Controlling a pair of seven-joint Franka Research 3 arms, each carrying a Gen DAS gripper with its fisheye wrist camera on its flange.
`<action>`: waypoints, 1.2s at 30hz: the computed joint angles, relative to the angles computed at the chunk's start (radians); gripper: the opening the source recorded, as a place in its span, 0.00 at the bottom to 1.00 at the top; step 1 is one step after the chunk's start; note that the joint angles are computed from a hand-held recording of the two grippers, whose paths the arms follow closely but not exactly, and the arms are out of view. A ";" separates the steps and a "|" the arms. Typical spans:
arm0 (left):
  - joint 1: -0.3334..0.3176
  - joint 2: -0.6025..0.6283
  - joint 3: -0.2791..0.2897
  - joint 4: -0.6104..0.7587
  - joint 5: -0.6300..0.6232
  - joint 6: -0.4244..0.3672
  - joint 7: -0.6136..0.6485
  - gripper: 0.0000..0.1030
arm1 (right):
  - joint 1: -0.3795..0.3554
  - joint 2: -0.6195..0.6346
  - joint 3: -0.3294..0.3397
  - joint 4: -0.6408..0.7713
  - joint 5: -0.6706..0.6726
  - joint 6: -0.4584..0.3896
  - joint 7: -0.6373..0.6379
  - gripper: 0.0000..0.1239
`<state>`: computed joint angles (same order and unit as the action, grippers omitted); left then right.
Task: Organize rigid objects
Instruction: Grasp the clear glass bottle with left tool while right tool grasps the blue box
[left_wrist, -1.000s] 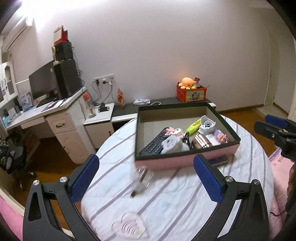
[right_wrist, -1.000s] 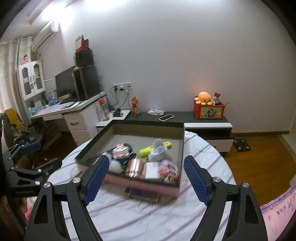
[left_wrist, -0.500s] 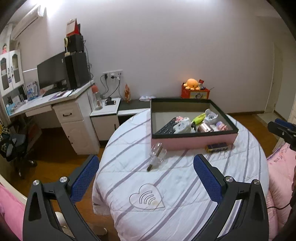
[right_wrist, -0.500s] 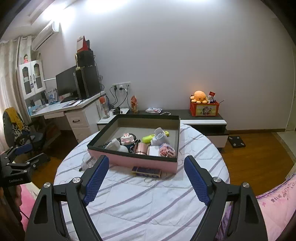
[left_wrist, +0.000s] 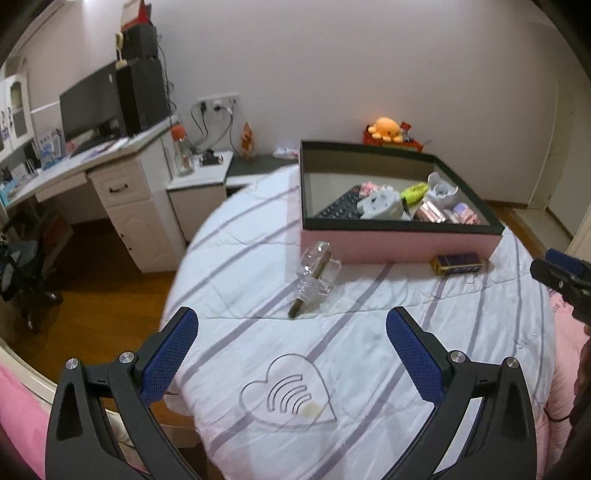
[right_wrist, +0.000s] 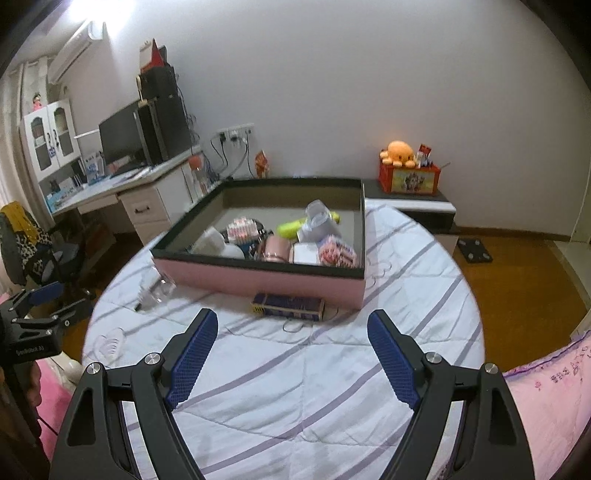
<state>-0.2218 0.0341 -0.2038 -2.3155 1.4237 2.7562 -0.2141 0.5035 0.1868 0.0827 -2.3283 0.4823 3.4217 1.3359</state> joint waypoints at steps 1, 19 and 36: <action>0.002 0.022 0.002 0.015 -0.018 0.003 0.022 1.00 | -0.007 0.016 0.002 0.013 -0.006 -0.013 0.004 0.68; 0.017 0.341 0.073 0.270 -0.502 0.160 0.655 1.00 | 0.163 0.222 -0.246 0.249 -0.136 -0.269 0.174 0.68; -0.146 0.337 0.285 0.248 -0.338 0.323 0.492 0.42 | 0.200 0.309 -0.300 0.405 -0.382 -0.421 0.521 0.68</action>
